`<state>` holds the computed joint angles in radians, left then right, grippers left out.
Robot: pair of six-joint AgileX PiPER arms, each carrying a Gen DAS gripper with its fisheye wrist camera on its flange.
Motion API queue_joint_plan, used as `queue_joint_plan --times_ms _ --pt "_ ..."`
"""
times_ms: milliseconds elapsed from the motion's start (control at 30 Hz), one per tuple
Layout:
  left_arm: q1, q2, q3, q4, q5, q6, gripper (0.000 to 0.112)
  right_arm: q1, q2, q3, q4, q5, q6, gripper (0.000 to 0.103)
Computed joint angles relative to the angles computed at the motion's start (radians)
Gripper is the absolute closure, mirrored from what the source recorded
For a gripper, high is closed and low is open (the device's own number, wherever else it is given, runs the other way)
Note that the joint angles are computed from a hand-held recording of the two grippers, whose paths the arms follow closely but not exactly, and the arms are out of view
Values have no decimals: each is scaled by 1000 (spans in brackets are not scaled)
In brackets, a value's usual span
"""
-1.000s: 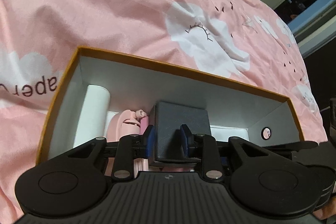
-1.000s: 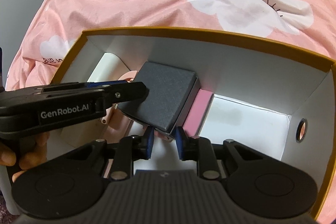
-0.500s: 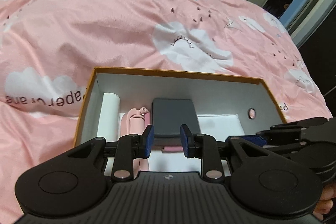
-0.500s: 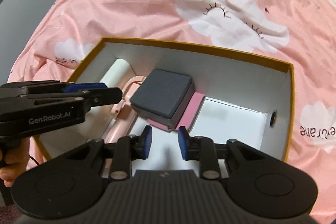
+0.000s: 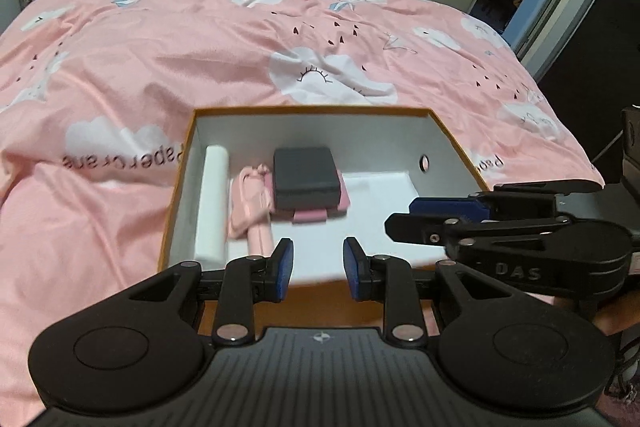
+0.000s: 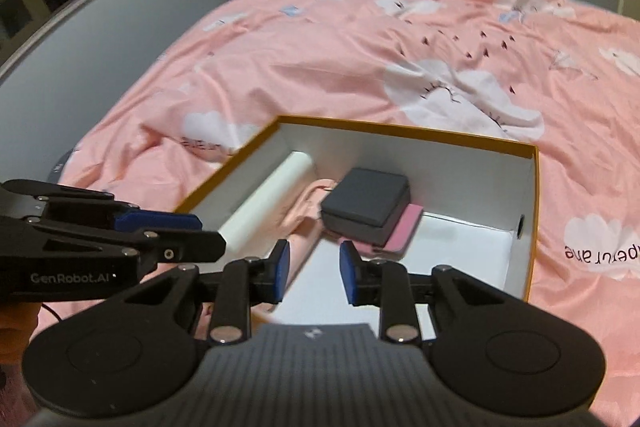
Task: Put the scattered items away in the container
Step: 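Withdraw both tools from the box toward the remaining items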
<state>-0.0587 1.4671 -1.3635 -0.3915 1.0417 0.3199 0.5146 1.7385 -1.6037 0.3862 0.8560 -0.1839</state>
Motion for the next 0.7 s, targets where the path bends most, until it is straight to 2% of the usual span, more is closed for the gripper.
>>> queue_joint_plan --times_ms 100,233,400,467,533,700 --pt "31 -88 80 3 15 19 82 10 -110 142 70 -59 -57 71" --pt "80 -198 189 35 37 26 81 65 -250 307 29 -146 -35 69" --pt "135 -321 319 80 62 23 78 106 -391 462 14 -195 18 69" --pt "156 -366 366 90 72 43 73 122 -441 516 11 -207 41 69" --pt "159 -410 410 115 77 53 60 137 -485 561 14 -211 60 69" --pt "126 -508 509 195 84 40 54 192 -563 647 43 -196 90 69"
